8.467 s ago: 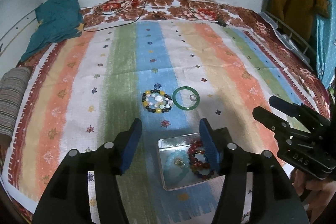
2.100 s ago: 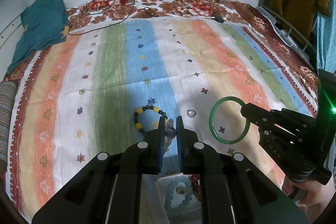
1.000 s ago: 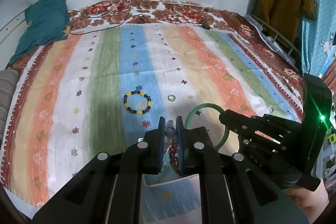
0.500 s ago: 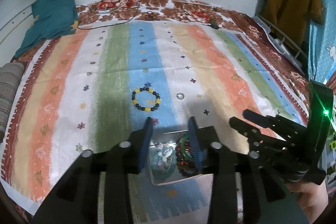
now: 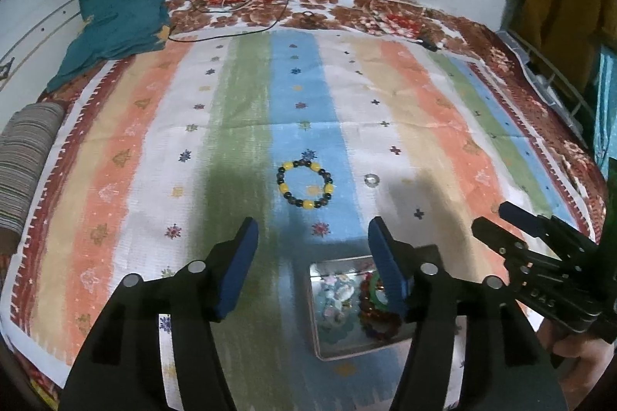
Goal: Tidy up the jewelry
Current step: 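Move both tools back toward the yellow-black bracelet and small silver ring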
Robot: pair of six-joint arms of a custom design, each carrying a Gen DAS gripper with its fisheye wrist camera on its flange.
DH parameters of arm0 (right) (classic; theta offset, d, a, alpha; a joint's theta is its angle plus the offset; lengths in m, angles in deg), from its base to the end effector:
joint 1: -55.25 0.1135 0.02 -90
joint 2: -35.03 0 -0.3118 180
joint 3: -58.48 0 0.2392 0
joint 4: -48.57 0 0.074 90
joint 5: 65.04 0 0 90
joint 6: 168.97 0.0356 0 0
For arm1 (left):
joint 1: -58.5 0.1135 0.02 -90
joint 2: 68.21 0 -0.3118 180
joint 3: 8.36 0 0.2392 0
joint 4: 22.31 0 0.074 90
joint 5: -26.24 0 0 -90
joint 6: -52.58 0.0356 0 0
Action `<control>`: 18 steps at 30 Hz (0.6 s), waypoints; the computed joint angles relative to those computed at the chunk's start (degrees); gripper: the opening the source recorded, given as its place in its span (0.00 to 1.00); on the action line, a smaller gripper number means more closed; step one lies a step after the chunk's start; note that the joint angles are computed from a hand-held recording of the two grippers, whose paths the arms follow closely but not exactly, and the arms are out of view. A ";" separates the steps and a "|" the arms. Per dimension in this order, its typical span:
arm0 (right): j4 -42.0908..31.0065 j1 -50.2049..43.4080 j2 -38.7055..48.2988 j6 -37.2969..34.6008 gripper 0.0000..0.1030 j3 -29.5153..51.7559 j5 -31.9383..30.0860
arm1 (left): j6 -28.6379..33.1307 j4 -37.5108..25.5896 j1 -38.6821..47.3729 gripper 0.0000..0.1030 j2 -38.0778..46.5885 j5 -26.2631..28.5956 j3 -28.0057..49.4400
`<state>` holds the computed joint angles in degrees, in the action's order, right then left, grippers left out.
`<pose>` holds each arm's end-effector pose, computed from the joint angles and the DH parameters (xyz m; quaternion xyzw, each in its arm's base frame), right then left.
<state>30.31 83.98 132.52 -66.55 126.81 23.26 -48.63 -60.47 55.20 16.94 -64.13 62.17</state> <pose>0.3009 0.1661 0.2254 -0.1375 0.9215 0.1405 0.3350 0.2909 -0.0165 0.2765 -0.0664 0.9454 -0.0373 0.3170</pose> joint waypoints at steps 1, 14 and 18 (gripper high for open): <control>-0.10 -0.12 0.20 -0.13 0.58 0.27 -0.19 | 0.01 0.03 0.01 0.62 0.24 -0.37 0.14; -1.17 -0.83 3.65 -0.69 0.65 3.92 -0.53 | 1.55 -0.76 0.08 0.73 5.62 -3.04 3.83; -1.26 -0.73 5.23 -0.99 0.67 5.16 -0.49 | 1.70 -1.03 0.72 0.73 7.08 -3.33 4.86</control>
